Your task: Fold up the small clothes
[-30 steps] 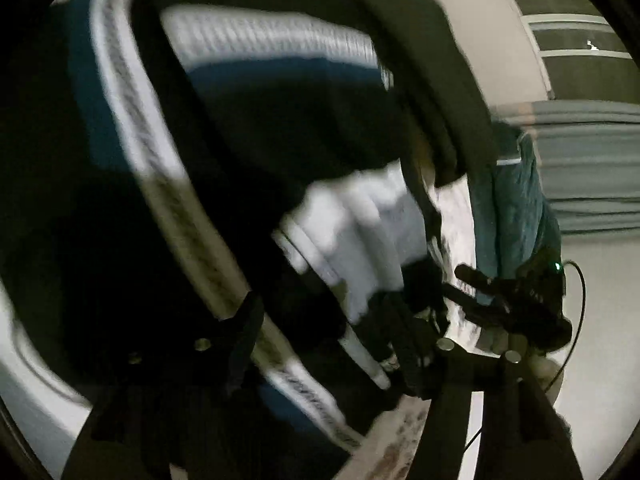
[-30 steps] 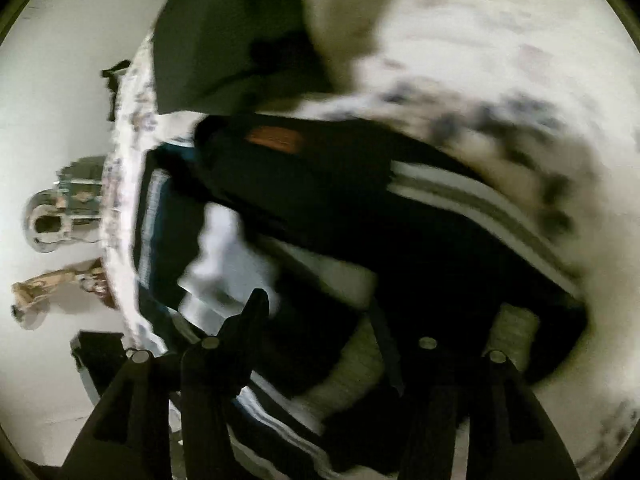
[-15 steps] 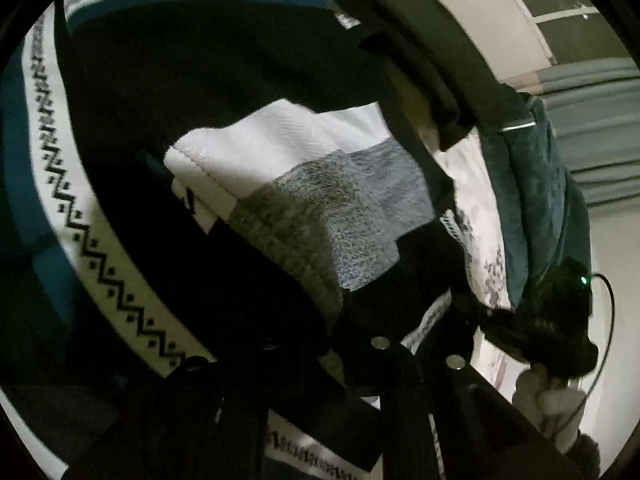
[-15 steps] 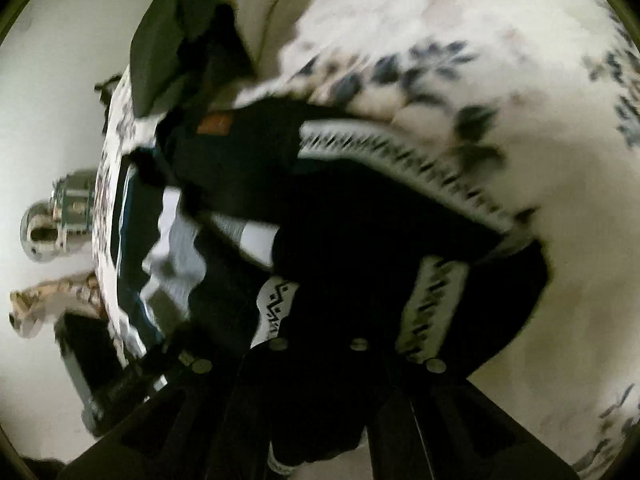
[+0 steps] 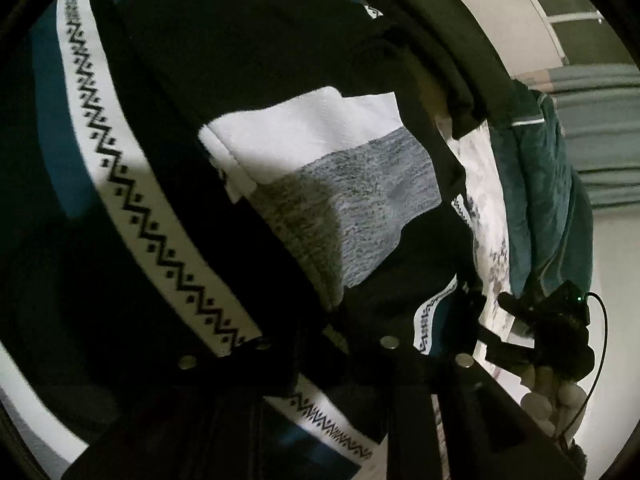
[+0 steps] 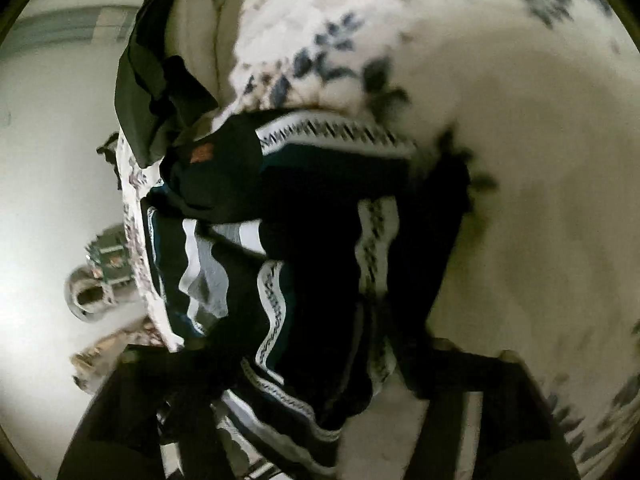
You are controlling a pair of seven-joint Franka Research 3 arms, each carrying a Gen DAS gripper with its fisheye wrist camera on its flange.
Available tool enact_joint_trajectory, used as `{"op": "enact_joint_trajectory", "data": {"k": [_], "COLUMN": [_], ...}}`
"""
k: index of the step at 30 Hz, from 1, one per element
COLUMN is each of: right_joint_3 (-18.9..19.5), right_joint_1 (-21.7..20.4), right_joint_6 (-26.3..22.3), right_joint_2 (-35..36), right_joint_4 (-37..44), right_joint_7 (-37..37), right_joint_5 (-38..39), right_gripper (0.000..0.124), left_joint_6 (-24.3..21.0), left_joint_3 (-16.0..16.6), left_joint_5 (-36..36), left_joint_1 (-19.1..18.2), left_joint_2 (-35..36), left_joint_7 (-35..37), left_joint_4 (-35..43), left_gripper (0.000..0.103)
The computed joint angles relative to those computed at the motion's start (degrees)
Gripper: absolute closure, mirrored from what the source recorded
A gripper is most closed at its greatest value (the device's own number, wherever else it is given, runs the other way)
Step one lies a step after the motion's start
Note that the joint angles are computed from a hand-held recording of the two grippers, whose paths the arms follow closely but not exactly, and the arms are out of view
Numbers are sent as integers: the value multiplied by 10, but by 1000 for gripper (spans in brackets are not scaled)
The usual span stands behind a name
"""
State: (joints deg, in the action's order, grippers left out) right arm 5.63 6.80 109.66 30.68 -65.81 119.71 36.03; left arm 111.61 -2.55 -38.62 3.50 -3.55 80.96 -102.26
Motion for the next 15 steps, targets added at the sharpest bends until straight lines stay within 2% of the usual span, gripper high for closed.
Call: {"op": "enact_joint_trajectory", "data": {"k": [1,4,5,7,9,12,13,14,15], "right_joint_3": [4,10,8,3,-5,-19,-20,-17,-16], "right_joint_1": [-1,6,17,33,46,58,57,53,47], "right_joint_6": [4,21,40,62,102,120,114,102,80], "right_joint_2": [-7,-17,-22,-31,-56,-94,-101,-101,-98], "right_joint_4": [-18,-53,-64,-76,-107,-142,-151,-151,-151], "right_joint_7": [-2,-12,-16,-13,0,24,26,21,21], "right_joint_5": [10,26,17,-2,-18,-60,-65,-59,-54], "right_gripper": [57,58,75,116,116,117,117,117,116], "left_joint_6": [-2,-5,-10,-12,-3,8,8,8,10], "left_joint_3": [-1,-11,-13,-12,-6,8,11,17,21], "left_joint_5": [13,132,174,227,248,226,213,185,156], "left_joint_1": [0,-5,-7,-10,-12,-18,-20,-22,-24], "left_joint_2": [-3,-23,-31,-48,-66,-74,-71,-65,-60], "left_joint_7": [0,-7,-7,6,24,55,61,75,90], "left_joint_4": [0,3,1,-16,-39,-56,-55,-55,-54], "left_gripper": [86,84,74,65,65,63,51,32,22]}}
